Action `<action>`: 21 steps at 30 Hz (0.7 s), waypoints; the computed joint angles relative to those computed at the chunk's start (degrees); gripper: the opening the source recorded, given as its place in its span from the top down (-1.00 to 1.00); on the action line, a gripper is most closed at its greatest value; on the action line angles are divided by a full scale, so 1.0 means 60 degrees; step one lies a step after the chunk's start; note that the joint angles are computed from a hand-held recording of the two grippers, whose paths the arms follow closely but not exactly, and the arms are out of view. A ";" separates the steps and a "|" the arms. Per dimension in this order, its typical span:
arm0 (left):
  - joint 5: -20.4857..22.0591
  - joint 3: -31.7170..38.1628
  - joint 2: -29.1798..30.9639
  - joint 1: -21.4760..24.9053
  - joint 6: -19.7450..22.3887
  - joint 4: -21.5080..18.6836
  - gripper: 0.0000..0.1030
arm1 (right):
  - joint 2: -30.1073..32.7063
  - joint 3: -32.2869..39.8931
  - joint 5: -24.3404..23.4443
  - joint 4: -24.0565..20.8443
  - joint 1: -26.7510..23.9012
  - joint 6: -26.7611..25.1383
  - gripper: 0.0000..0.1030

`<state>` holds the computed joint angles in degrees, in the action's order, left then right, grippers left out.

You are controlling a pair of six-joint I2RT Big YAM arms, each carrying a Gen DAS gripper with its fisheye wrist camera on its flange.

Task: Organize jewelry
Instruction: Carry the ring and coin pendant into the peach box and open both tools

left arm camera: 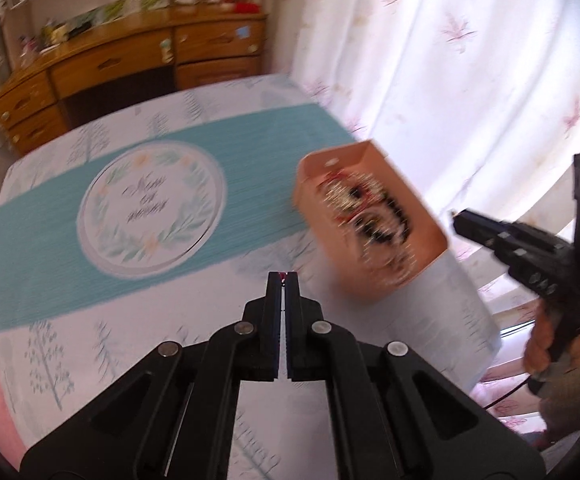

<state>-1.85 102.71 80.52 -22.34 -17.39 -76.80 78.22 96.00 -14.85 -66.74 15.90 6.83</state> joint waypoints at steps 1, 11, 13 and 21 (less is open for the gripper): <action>0.0055 0.0344 0.0211 -0.0069 0.0024 -0.0025 1.00 | 0.0032 0.0059 0.0007 0.0029 -0.0075 0.0041 0.66; 0.1836 0.4230 0.3281 -0.0071 -0.0152 -0.0726 1.00 | 0.0648 0.0722 -0.0091 -0.0189 -0.0594 0.0393 0.66; 0.2185 0.4799 0.3808 -0.0049 -0.0283 -0.0897 1.00 | 0.0858 0.0896 0.0041 -0.0199 -0.0491 0.0496 0.65; 0.2147 0.5757 0.4751 -0.0181 -0.0587 -0.1558 0.92 | 0.1316 0.1198 -0.0086 -0.0399 -0.0387 0.0947 0.62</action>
<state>11.03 137.25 109.03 -23.43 -20.91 -86.15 86.11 103.18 -15.37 -69.13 13.58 12.52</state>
